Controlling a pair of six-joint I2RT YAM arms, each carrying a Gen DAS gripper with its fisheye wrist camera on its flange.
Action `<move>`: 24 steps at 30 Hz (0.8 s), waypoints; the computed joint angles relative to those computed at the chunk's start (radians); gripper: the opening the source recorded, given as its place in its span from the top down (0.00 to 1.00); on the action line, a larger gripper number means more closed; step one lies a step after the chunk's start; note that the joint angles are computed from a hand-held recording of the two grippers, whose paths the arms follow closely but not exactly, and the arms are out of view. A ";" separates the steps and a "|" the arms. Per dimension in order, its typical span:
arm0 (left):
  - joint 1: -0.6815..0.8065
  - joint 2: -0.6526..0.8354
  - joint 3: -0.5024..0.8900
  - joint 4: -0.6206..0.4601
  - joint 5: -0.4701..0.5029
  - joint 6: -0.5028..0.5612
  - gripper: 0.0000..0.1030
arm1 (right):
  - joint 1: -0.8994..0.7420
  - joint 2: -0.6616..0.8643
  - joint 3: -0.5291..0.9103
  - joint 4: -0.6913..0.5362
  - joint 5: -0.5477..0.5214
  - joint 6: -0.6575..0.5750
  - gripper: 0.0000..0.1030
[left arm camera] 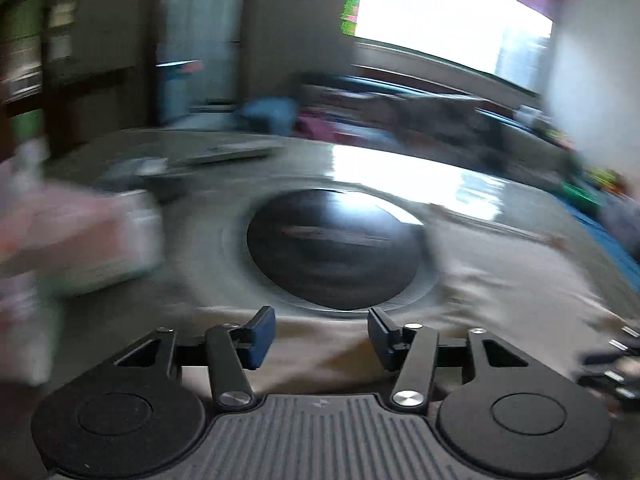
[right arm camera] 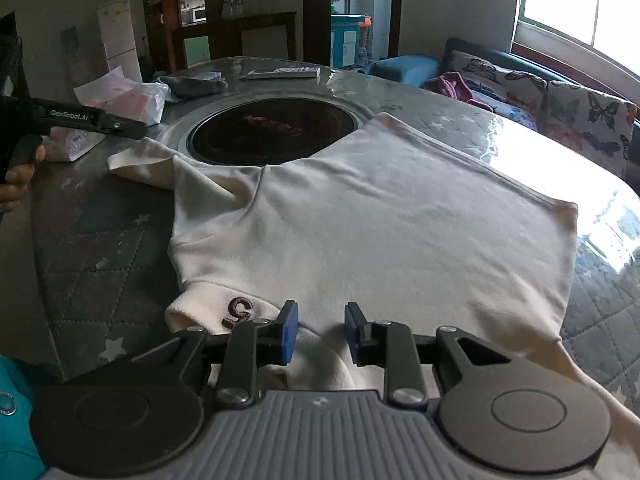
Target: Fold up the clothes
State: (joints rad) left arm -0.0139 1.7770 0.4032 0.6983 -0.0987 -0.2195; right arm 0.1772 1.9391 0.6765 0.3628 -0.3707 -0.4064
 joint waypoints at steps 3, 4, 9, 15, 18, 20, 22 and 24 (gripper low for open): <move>0.048 0.046 0.023 -0.026 -0.051 -0.030 0.46 | 0.003 0.001 -0.007 0.008 0.002 0.001 0.73; 0.061 0.062 0.026 -0.024 -0.048 -0.033 0.46 | 0.006 0.002 -0.009 0.011 0.005 0.001 0.73; 0.059 0.125 0.050 -0.011 -0.029 -0.052 0.49 | 0.009 0.004 -0.009 0.015 0.011 0.003 0.70; 0.065 0.173 0.055 0.041 -0.052 -0.022 0.91 | 0.007 0.008 -0.010 0.022 0.012 0.008 0.66; 0.084 0.172 0.065 0.053 -0.037 0.006 0.95 | 0.010 0.009 -0.009 0.024 0.017 0.008 0.66; 0.088 0.149 0.077 0.062 -0.036 0.052 0.95 | 0.013 0.010 -0.008 0.024 0.021 0.007 0.66; 0.079 0.124 0.095 0.085 -0.057 0.103 0.95 | 0.012 0.012 -0.006 0.023 0.021 0.006 0.65; 0.063 0.115 0.111 0.142 -0.086 0.165 0.95 | 0.011 0.014 -0.003 0.021 0.022 0.004 0.64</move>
State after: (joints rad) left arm 0.0494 1.8923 0.5141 0.8405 -0.1852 -0.0541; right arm 0.1880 1.9526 0.6732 0.3836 -0.3491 -0.4019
